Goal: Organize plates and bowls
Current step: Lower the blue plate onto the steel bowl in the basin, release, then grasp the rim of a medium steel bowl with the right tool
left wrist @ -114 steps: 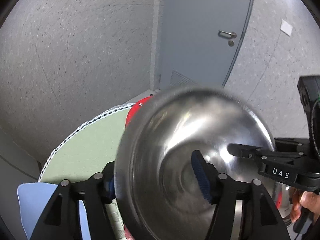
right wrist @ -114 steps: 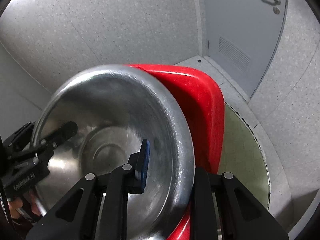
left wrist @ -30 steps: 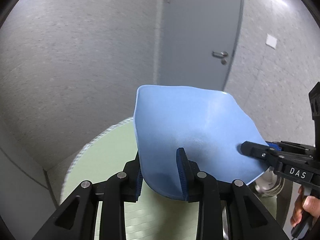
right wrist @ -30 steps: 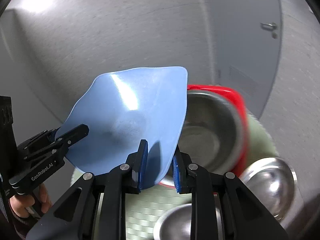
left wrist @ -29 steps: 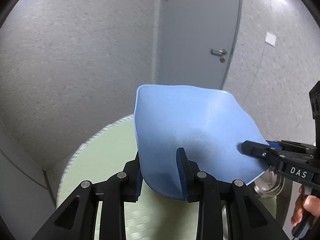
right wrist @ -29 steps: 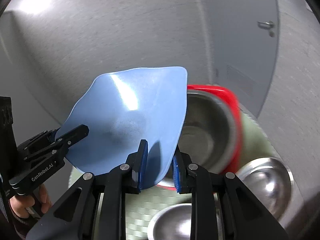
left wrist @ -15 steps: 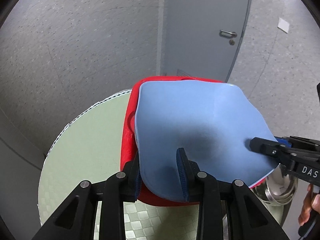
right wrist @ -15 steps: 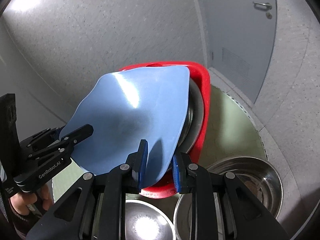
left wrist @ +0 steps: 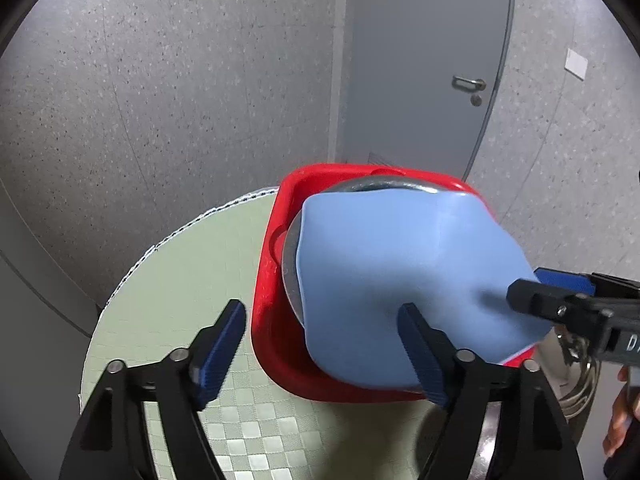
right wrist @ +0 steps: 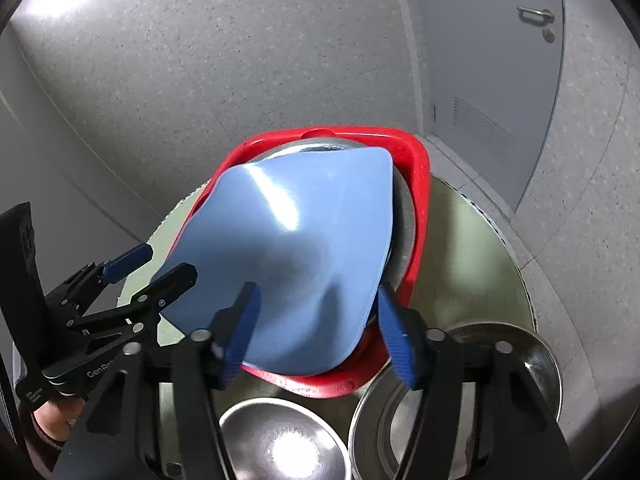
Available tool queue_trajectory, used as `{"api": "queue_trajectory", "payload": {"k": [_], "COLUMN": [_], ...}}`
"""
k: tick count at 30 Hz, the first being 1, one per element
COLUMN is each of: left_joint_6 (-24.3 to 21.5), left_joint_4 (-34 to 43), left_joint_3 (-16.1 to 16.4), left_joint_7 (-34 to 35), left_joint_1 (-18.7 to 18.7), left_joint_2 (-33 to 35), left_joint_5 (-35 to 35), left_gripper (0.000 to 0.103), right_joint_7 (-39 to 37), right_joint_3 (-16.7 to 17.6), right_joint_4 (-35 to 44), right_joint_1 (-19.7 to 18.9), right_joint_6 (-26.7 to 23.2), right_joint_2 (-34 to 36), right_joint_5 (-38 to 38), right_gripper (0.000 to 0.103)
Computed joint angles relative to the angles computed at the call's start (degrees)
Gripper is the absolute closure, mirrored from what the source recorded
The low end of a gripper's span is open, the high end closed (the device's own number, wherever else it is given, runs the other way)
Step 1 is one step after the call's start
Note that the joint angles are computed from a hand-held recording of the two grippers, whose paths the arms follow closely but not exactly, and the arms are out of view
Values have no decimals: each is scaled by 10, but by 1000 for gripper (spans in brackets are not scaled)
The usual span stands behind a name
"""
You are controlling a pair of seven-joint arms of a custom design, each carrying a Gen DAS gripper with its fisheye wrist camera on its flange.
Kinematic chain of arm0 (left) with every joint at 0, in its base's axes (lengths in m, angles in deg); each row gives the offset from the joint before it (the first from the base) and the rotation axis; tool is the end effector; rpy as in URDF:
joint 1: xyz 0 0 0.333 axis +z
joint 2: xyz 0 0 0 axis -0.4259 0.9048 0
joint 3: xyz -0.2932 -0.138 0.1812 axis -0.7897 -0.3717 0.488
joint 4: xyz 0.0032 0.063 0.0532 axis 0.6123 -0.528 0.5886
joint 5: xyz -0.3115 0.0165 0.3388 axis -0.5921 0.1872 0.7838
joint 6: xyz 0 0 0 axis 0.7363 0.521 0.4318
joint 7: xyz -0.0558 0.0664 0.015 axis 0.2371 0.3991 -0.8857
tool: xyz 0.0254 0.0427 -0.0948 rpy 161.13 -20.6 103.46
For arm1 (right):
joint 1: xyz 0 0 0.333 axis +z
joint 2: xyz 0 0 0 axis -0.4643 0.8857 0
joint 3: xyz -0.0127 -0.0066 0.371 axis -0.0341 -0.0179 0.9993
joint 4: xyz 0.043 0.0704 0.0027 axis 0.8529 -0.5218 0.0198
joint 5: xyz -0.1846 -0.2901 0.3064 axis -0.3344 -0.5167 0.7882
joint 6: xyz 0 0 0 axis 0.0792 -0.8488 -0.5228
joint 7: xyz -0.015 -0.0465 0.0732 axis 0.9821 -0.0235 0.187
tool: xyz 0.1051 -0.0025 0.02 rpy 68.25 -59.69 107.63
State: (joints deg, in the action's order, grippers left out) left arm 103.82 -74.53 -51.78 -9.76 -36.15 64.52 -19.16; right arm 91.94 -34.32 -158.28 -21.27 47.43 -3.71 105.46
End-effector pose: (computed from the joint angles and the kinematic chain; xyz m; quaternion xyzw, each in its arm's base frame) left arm 0.6303 -0.2381 0.5100 -0.7661 0.5307 -0.2261 0.2835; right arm 0.5963 0.0522 0.5048 -0.8388 0.4229 0.0104 0.3427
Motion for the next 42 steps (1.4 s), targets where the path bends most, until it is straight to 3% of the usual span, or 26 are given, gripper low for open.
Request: {"api": "queue_trajectory", "payload": {"k": [7, 13, 23, 27, 30, 33, 35, 37, 39, 42], "left_joint_6": [32, 71, 128, 120, 120, 134, 152, 163, 175, 173], "left_joint_4": [-53, -108, -245, -278, -300, -318, -330, -336, -345, -352], "left_joint_3": [-11, -33, -71, -81, -75, -60, -49, -49, -37, -48], "left_joint_7": [-48, -17, 58, 92, 133, 185, 225, 247, 282, 295], "left_joint_1": [3, 13, 14, 6, -6, -25, -40, -43, -58, -50], "left_joint_2": [-55, -105, -192, -209, -219, -226, -229, -234, -241, -258], "left_joint_5": [40, 8, -96, -153, -203, -264, -308, -336, -378, -399], "left_gripper": [8, 7, 10, 22, 37, 53, 61, 75, 87, 88], "right_joint_7": [-5, -14, -5, 3, 11, 21, 29, 29, 29, 25], "right_joint_3": [-15, -38, -59, -62, -66, -71, -75, -78, -77, -79], "right_joint_4": [-32, -97, -232, -271, -291, -302, -298, -297, -300, -299], "right_joint_1": [-6, -4, -5, -6, -6, -5, -5, -6, -8, -11], "right_joint_6": [15, 12, 4, 10, 6, -7, -23, -37, -38, -53], "right_joint_2": [-48, -122, -225, -238, -246, -247, -234, -229, -231, -240], "right_joint_5": [24, 22, -51, -83, -97, -104, -105, -97, -91, -84], "right_gripper": [38, 35, 35, 35, 37, 53, 72, 80, 82, 87]}}
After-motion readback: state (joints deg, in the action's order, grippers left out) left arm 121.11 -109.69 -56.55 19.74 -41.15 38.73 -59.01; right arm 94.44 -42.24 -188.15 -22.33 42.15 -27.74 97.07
